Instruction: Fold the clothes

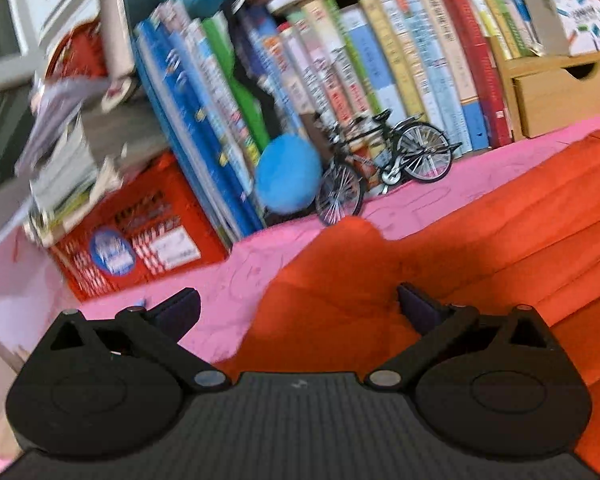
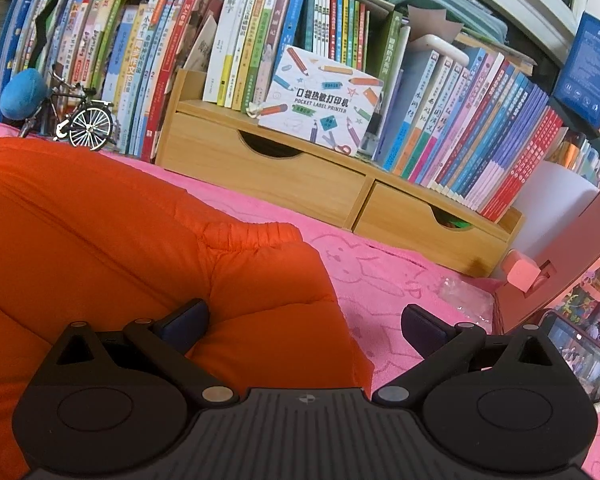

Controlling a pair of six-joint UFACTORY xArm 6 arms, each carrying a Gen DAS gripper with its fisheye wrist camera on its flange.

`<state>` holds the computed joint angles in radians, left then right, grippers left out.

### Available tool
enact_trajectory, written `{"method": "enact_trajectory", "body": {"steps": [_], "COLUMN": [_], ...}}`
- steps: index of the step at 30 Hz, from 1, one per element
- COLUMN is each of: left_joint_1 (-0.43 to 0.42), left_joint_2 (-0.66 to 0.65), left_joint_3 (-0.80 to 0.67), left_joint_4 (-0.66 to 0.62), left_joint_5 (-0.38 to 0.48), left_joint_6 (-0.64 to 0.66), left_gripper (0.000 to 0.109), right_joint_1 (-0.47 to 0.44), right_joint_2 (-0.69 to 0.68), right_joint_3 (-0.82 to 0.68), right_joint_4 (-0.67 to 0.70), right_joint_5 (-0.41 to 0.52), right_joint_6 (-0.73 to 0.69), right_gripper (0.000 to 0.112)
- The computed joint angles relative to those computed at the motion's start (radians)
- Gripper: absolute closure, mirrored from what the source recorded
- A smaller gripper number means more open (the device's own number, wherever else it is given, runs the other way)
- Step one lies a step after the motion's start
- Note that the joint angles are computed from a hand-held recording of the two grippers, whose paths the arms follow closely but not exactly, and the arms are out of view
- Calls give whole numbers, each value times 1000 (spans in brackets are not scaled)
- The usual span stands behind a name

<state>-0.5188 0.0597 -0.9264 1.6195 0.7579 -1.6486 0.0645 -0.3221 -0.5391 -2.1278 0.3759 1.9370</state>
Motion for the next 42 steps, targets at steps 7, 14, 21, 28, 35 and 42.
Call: {"method": "enact_trajectory", "body": {"steps": [7,14,21,28,35,42], "left_joint_1": [12,53,75,87,92,99], "left_joint_2": [-12,-16,-17,-18,-17,-20], "left_joint_3": [8,5,5,7,8,10], "left_joint_4": [-31,-69,-88,-95,-104,-114], "left_joint_5": [-37,-118,-163,-184,-190,-207], "left_joint_6": [9,24,21,15,20,26], "left_gripper": [6,6,6,6,6,6], "right_joint_1": [26,123,235,321,322,234], "right_joint_2": [-7,-64,-62,188,259,231], "right_joint_3": [16,49,-83,-271,-274,-241], "right_joint_4": [8,159,117,235,232,108], "right_joint_5": [50,190,53,-5,62,-19], "right_joint_6": [-19,-166,-75,-111,-119,-47], "right_gripper": [9,10,10,10,10,10]}}
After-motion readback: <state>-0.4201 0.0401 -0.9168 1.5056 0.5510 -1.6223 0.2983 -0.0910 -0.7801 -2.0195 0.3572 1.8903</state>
